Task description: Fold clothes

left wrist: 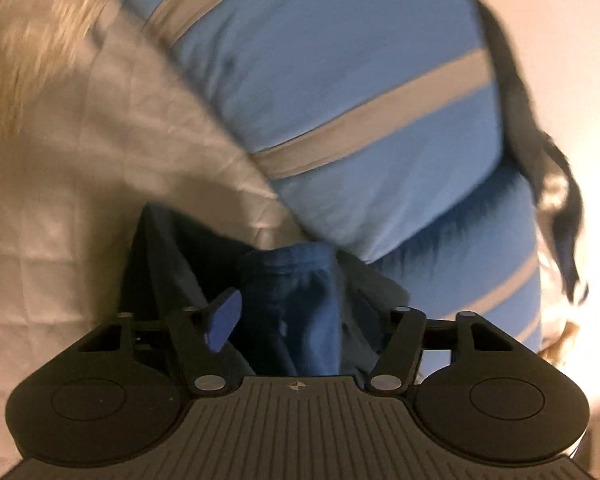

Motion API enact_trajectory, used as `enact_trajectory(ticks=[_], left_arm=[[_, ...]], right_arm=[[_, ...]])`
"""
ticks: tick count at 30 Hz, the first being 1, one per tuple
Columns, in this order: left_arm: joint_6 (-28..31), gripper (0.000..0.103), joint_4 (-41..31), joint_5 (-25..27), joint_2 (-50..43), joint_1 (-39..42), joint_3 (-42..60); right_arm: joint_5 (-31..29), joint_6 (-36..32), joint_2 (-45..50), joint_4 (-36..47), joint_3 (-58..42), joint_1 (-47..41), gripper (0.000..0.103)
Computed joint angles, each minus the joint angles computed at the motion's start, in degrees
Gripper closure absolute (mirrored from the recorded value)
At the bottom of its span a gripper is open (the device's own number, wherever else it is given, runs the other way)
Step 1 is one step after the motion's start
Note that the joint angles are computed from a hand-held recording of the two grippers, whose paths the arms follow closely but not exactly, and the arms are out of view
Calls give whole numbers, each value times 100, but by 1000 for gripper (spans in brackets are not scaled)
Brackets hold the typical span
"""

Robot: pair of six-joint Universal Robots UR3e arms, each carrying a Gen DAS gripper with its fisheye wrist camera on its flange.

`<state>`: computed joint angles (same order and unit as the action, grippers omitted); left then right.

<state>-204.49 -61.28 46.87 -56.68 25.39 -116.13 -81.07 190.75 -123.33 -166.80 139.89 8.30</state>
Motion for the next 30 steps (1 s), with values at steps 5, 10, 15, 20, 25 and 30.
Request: enact_trajectory(ticks=[5,10,15,20,25,30], left_arm=[[-266,60,531,290,-636,-440,-5],[-97,91,671,726,-1153,-938,306],[513,96,458,2479,-1548,-2033,1331],[1409,96,285,4438,-1558,-3160,2074],[2215,96,-1,5647,-1025,-3569,2383],[2897,96,-68,6524,-100,-3333,2407]], right_arm=[[104,-50,12,7,-19,-37,0],[278,-78,-39,173,-37,-178,0],[441,-118,-131,283,-2,-333,0],[840,-191,-439,543,103,-651,0],[865,-261,-591,403,198,-633,0],[720,-483,-833,-327,504,-459,0]])
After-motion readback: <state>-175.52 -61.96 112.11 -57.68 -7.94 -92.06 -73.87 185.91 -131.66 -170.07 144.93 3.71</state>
